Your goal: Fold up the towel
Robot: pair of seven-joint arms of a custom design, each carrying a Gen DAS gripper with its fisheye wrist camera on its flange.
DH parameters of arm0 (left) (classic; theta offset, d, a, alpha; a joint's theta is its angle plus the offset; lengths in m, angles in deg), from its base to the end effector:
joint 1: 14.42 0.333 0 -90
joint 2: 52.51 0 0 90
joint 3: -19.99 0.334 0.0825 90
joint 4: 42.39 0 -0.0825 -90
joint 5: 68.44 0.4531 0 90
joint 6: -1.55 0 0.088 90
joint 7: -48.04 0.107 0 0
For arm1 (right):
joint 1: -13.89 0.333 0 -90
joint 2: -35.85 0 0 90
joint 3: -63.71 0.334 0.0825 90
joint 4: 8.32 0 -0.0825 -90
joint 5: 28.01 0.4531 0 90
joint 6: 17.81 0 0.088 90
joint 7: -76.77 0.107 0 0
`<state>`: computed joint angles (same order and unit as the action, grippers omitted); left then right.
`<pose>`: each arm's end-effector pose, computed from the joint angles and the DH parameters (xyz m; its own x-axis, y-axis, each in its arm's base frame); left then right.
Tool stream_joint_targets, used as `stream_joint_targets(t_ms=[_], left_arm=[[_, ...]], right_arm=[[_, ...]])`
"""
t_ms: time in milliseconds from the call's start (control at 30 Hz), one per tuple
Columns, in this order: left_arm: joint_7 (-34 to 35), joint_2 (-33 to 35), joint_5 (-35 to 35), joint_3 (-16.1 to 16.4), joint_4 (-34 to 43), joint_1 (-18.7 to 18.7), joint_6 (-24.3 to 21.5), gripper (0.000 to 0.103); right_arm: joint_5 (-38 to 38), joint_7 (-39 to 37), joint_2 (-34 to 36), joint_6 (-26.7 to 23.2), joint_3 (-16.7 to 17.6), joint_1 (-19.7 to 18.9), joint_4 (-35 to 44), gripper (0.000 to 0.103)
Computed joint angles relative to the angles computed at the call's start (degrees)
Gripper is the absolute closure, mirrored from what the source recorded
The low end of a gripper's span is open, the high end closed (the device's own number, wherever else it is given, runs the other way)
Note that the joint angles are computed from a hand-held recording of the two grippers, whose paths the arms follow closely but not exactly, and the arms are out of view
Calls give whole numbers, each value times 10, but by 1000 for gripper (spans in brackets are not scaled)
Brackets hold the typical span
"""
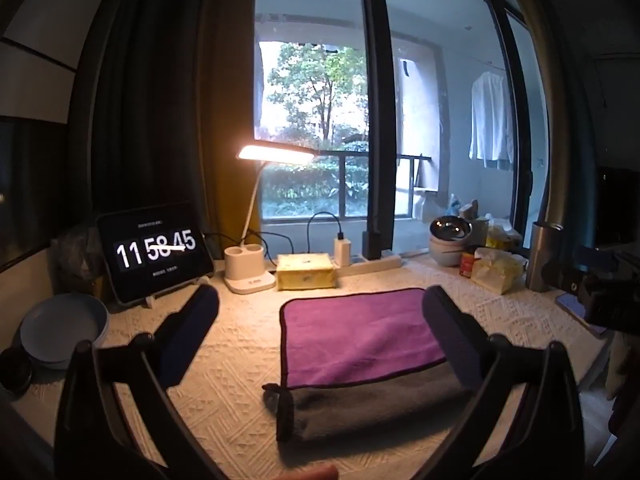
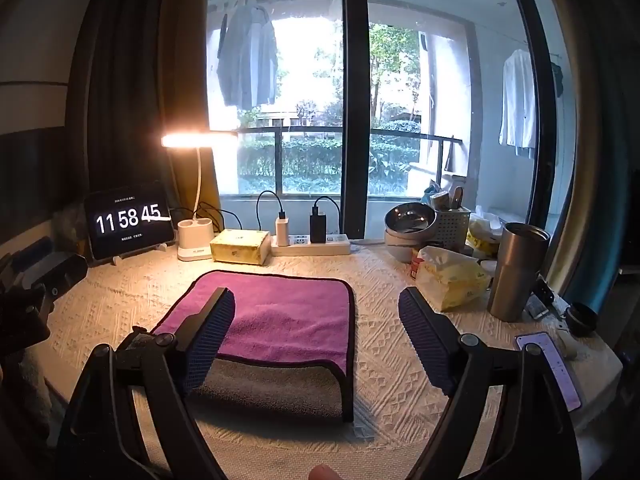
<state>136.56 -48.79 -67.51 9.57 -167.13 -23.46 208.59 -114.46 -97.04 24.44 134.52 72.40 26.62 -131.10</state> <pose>0.5962 -0.2104 0.5095 -0.3374 -0.9410 0.0243 -0.1935 0.0440 -0.9801 0.5414 0.2474 0.5384 -0.1400 -0.9892 0.0444 -0.3402 0.0059 -0.9404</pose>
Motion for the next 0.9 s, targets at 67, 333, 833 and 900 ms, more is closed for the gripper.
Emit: stream_joint_targets(t_ms=[67, 333, 833, 900], left_arm=[[1, 0, -2, 0, 0, 0, -2, 1], [8, 1, -11, 0, 0, -2, 1, 1], [4, -1, -9, 0, -4, -1, 1, 1], [6, -2, -11, 0, -4, -1, 1, 1]], right_arm=[[1, -2, 1, -2, 1, 1, 1, 17], [3, -4, 5, -4, 1, 3, 4, 17], [4, -5, 6, -4, -1, 4, 4, 17], [4, -6, 5, -4, -1, 4, 4, 17]])
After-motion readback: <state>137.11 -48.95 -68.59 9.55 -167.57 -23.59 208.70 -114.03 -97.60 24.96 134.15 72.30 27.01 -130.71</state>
